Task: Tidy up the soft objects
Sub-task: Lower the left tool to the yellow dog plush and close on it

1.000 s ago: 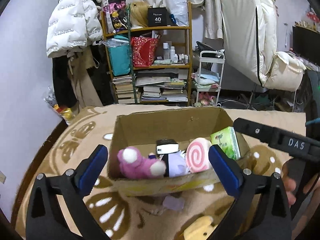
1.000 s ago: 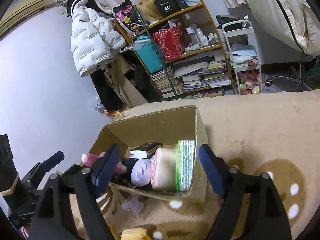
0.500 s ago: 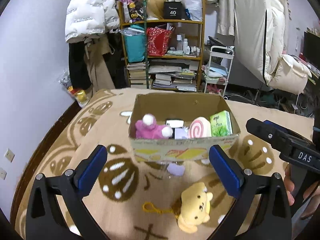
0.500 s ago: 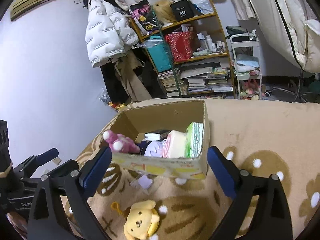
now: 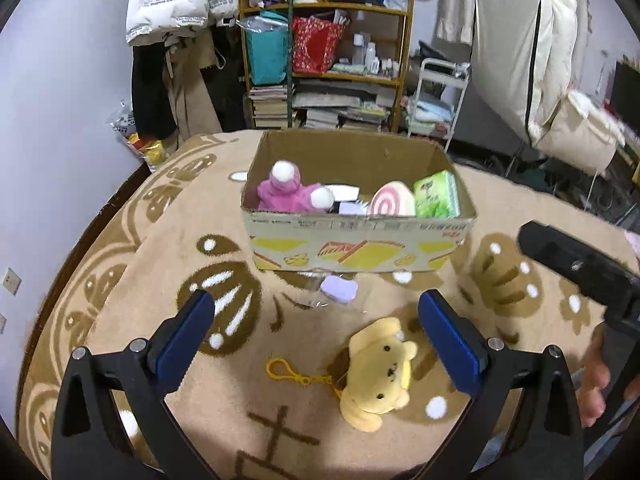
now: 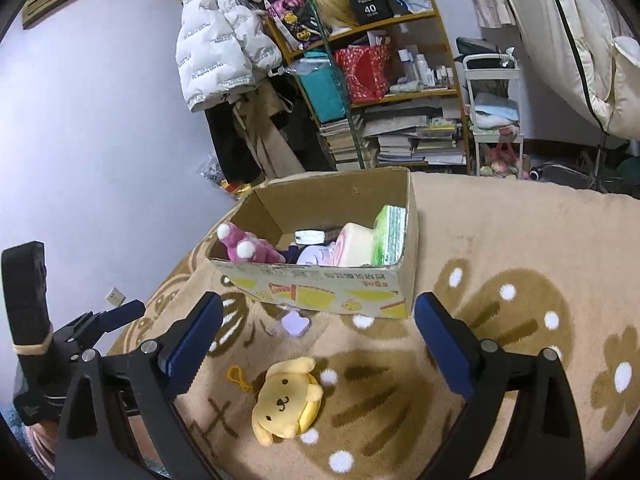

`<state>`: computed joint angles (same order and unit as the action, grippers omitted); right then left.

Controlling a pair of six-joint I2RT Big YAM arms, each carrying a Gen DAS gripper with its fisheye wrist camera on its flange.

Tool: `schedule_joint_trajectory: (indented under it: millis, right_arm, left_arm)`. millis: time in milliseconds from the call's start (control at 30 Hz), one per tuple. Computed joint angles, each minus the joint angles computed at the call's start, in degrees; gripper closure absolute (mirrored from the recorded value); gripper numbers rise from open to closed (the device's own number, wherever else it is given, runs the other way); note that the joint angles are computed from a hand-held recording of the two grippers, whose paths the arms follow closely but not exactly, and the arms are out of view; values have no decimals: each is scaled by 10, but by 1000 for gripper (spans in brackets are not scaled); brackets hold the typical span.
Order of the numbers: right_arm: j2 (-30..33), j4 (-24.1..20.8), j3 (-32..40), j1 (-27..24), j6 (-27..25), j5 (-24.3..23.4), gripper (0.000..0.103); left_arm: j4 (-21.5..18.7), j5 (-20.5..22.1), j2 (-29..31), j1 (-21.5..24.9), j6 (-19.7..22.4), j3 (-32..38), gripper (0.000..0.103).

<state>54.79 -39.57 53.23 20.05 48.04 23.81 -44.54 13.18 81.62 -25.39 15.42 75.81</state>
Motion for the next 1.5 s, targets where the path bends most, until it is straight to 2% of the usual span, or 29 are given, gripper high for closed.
schedule_joint_trajectory:
  millis: [100,233,400,767,1033,1333,1500]
  right_arm:
    - [2,3,-5,-6,1,-8,2]
    - [8,8,-10,-19,3,-27,2]
    - [23,8,-10,-34,4,-46,2]
    - [55,-5,-7,-62,4,-95,2]
    - [71,0,-10,-74,-4,-125,2]
    - [97,-5,-6,-79,-11,-144,2]
    - [107,-3,-5,-79,-11,-152,2]
  left_arm:
    - [4,-14,12,-3,-5,2,2]
    - [-6,-9,30,-2,-13,12,2]
    - [-45,1,54,-7,-7,29,2]
    - [-96,5,96,-27,0,49,2]
    - [-157,22,133,-36,21,73,2]
    - [-223,15,175,-44,20,103,2]
    - [-223,1,184,-53,10,104,2]
